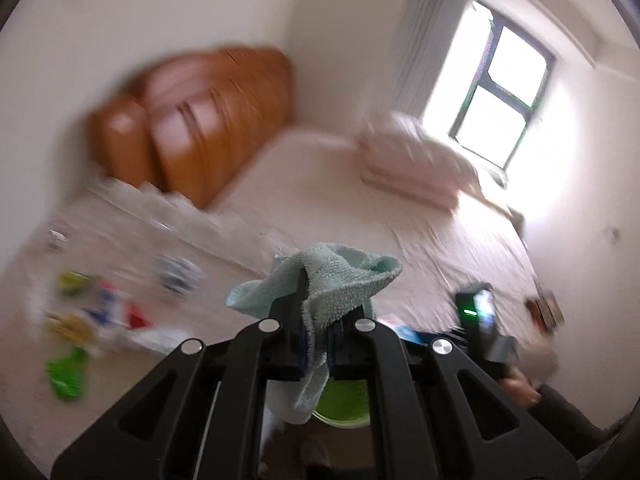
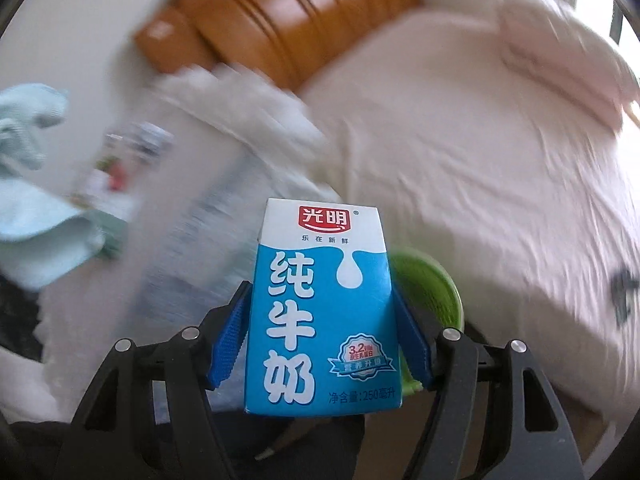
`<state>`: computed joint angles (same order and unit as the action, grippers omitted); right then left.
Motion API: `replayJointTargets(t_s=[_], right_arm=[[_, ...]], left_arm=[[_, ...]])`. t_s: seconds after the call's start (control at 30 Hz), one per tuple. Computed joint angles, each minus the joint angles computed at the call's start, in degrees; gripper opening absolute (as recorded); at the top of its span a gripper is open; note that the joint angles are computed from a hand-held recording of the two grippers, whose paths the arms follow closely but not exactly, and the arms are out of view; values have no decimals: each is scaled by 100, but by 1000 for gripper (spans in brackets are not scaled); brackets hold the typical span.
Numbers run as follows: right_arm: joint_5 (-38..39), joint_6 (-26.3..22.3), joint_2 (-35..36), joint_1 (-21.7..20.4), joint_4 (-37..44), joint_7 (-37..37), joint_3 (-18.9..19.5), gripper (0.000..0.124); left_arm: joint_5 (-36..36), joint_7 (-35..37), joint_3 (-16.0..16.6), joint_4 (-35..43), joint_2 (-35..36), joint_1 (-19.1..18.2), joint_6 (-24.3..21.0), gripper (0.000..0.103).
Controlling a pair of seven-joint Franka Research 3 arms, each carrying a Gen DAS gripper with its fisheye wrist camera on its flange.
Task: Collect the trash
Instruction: 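Carry the towel and carton to the green wastebasket and open both tools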
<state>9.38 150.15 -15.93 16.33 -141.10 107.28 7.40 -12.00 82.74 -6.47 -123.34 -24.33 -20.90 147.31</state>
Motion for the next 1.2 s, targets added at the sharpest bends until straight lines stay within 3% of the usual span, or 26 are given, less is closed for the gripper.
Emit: replayJointTargets(t_s=[0.03,0.07,0.2,0.3,0.37,0.5,0.53,0.57,0.63,0.87,1.03,1.2], right_arm=[[-39,-44,42,-90,-69,108,-30,88],[-19,-24,54,-139,-143,182,-66,91],[444,22,-200,-244,-495,142,-367,93],[309,-16,-681,-533,-737,215,-360,97],[48,-84,-871,-762,-785,285,-287,97],[-228,-150,-1242,-1003,-894,221,-283,97],[-272,-137,-1335,-1049,-930,203,-271,98],[-293,-150,-1402,-1076,-941,193,-255,98],[-326,-149,-1504,-1110,-926,162,-226,99],[-597,-98,-1600,-1191,-712,199,6,101],[-587,-4,-1464,-1001,-404,172,98,101],[-607,218,-1103,-710,141,119,280,101]], left_arm=[[-50,29,-38,3,177,-72,28,6],[-66,31,-107,58,355,-123,-2,6],[-68,1,-415,356,1104,-237,-167,8],[-72,-44,-615,621,1665,-226,-232,14],[229,-319,-782,833,1973,-165,-343,35],[608,-654,-970,1102,2339,-133,-401,62],[703,-788,-999,1130,2361,-132,-391,77],[724,-829,-1007,1130,2335,-121,-374,85],[905,-1009,-1041,1074,2243,-126,-237,96],[2128,-1958,-1077,1332,2121,-116,-758,96],[2288,-2388,-985,790,1461,32,-314,96],[2587,-2860,-875,192,598,307,-238,96]])
